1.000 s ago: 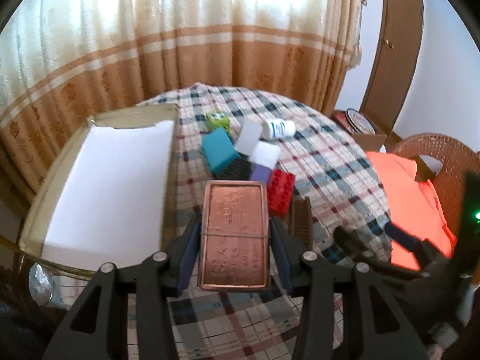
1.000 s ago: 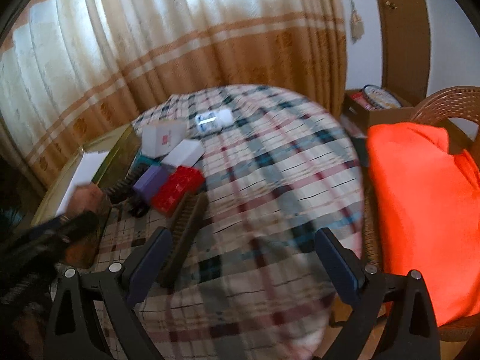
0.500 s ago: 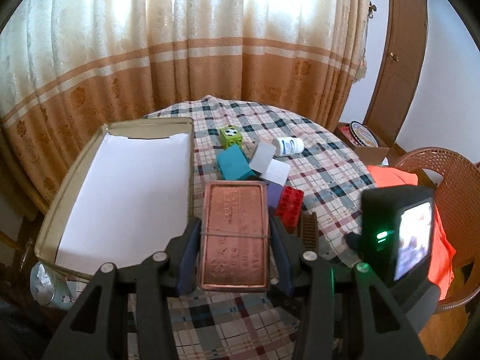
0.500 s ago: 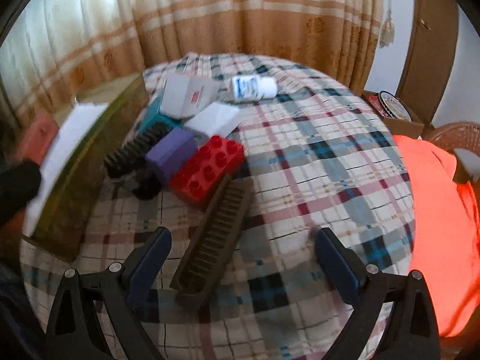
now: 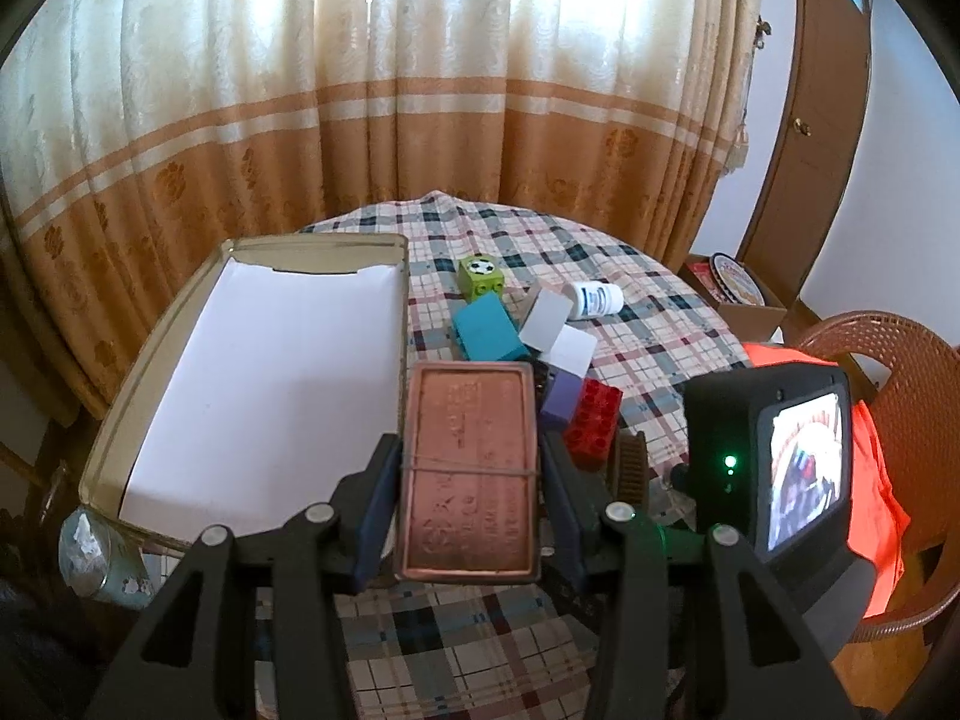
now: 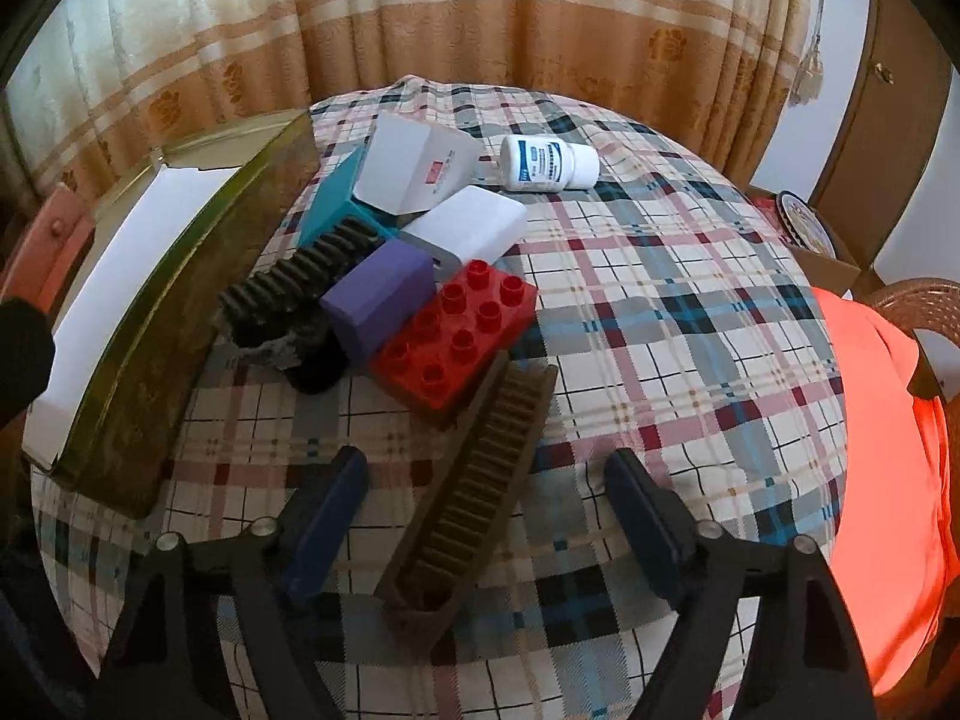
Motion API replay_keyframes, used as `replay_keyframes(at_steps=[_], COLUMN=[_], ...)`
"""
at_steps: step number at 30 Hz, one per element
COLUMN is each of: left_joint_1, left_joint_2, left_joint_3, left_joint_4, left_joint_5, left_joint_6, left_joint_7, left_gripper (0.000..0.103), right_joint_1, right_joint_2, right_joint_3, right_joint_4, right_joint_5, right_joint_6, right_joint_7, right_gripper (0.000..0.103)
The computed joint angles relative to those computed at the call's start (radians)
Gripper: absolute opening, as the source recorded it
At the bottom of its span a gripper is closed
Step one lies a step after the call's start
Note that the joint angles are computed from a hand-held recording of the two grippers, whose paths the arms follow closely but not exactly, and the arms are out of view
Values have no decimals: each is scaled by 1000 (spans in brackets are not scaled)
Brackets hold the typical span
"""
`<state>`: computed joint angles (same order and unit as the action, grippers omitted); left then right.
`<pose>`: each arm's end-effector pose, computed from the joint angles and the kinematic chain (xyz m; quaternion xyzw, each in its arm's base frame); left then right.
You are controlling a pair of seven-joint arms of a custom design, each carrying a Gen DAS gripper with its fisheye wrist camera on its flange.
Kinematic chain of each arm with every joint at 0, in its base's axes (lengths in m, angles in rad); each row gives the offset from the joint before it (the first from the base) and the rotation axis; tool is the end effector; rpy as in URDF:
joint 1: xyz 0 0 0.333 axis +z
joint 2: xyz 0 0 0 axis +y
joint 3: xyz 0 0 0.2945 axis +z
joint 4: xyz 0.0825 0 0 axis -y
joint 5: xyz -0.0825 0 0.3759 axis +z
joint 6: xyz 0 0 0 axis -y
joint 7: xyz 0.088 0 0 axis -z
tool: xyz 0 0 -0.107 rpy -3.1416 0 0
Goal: Organize rigid objects
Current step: 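Lift the copper bar with the left gripper while the right gripper grasps the wooden brush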
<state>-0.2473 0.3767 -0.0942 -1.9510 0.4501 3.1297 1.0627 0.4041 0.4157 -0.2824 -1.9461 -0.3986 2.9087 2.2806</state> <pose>0.5991 -0.2474 0.3632 -0.5608 0.7294 -0.3331 0.2062 0.6351 0.1148 0.3178 -0.6148 0.7288 -0.2324 0.1922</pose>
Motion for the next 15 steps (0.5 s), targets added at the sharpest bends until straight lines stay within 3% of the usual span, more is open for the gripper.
replay_keyframes(at_steps=[2, 4, 7, 15], left_joint_1=[-6, 2, 7, -6], left_joint_2=[0, 1, 3, -12], left_joint_3=[9, 2, 0, 45], left_joint_4=[0, 0, 0, -27], left_joint_5=[4, -1, -6, -2], left_joint_6=[2, 4, 8, 36], left_joint_7=[-4, -1, 2, -38], left_gripper=[46, 46, 46, 46], right_joint_1=[2, 0, 0, 41], right_joint_2=[-2, -4, -6, -14], right_joint_3=[-1, 0, 5, -51], right_joint_4=[-4, -8, -13, -63], right_joint_5=[-4, -3, 1, 22], right_joint_6=[7, 23, 36, 132], right_joint_7=[-3, -14, -39, -33], right_gripper=[77, 61, 50, 42])
